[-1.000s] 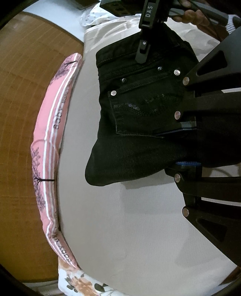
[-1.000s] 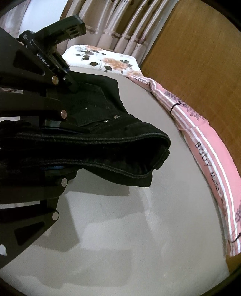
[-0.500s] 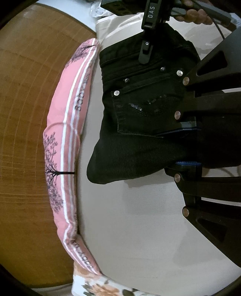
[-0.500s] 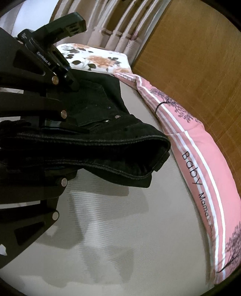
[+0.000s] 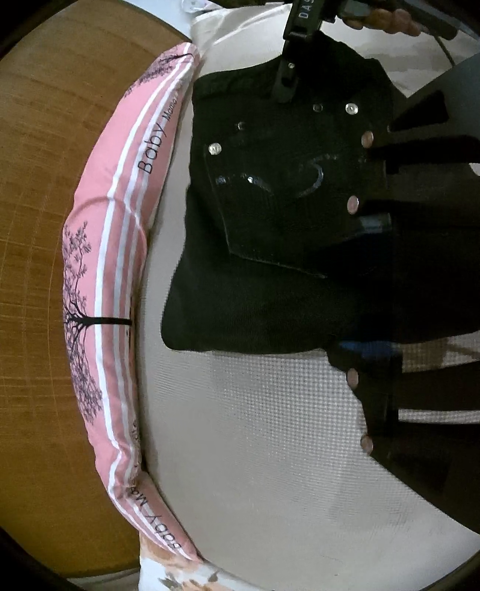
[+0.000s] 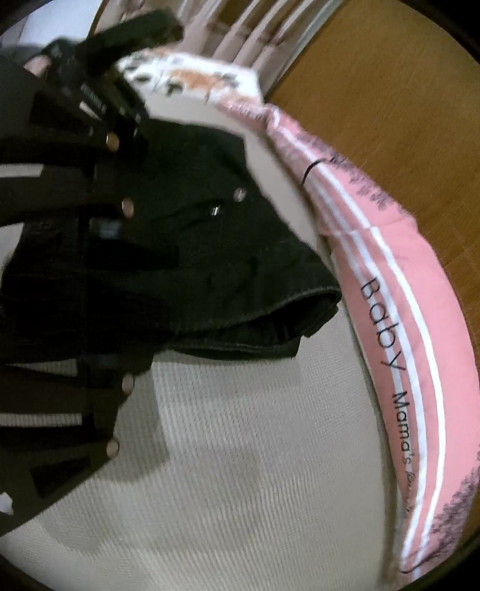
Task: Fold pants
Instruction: 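Lower the folded jeans onto the bed and open both tools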
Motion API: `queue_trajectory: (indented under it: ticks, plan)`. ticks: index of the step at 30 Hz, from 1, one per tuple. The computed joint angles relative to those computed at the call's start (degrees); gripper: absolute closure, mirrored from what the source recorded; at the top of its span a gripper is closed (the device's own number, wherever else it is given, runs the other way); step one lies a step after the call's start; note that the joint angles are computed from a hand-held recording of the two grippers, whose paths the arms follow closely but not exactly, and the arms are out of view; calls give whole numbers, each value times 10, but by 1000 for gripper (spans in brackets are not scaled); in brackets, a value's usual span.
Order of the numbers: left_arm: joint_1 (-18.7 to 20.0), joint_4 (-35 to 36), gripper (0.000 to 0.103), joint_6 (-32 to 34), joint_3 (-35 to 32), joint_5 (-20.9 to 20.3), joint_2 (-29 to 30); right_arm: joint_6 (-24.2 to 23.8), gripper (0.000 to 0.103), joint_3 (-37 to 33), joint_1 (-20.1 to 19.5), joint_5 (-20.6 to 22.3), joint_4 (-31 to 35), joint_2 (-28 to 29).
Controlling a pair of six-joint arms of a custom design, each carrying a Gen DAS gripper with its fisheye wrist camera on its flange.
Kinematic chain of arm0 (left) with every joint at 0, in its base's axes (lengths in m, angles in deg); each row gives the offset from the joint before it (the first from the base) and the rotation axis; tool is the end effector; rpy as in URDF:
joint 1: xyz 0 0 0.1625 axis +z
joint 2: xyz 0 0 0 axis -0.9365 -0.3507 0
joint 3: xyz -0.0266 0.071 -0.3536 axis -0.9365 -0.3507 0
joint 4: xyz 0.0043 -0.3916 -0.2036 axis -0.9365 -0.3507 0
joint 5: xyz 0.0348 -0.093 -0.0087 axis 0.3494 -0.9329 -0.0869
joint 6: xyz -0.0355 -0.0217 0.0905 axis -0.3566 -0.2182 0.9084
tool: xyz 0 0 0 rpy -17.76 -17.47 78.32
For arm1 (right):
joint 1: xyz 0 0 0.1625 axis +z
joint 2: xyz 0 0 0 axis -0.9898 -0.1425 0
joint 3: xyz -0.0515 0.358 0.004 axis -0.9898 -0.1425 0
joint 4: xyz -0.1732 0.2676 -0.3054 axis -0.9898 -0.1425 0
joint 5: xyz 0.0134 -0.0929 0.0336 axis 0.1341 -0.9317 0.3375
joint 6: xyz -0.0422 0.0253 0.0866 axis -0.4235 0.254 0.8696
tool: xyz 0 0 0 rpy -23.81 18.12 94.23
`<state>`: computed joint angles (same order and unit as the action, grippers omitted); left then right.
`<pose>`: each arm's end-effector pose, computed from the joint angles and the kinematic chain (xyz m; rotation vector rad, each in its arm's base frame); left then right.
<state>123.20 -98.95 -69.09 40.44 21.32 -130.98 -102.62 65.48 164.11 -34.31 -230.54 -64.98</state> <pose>-0.1536 -0.5549 0.0427 0.3632 2.4032 -0.7049 0.0353 -0.5814 0.1502 0.1393 -2.7530 0.6694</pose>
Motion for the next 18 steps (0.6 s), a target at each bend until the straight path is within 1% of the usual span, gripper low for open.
queue_trajectory:
  ticks: [1, 2, 3, 4, 5, 7, 8, 10, 13, 16, 18]
  plan:
    - [-2, -3, 52, 3, 2, 6, 1, -2, 48, 2, -1, -8, -9, 2]
    - [-6, -5, 47, 6, 4, 18, 3, -4, 43, 6, 1, -20, -25, 4]
    - [-12, -4, 43, 7, 9, 36, 4, -12, 42, 11, 3, -27, -38, 5]
    - [-15, -5, 43, 7, 14, 41, 3, -19, 41, 15, 4, -33, -46, 4]
    - [-19, -7, 42, 6, 22, 43, 1, -27, 37, 20, 8, -43, -56, 4]
    - [-25, -8, 41, -2, 34, 47, -4, -47, 36, 38, 11, -60, -77, -3]
    - [-30, -6, 40, -11, 44, 50, -8, -60, 33, 49, 13, -69, -90, -6]
    - [-36, -6, 39, -18, 57, 54, -14, -72, 32, 68, 12, -75, -102, -15]
    - [-50, 13, 39, -42, 80, 65, -29, -84, 32, 98, 10, -81, -125, -32]
    - [-68, 29, 39, -70, 105, 82, -49, -83, 31, 122, 10, -83, -141, -50]
    - [-83, 58, 39, -97, 122, 95, -68, -82, 30, 132, 17, -93, -148, -58]
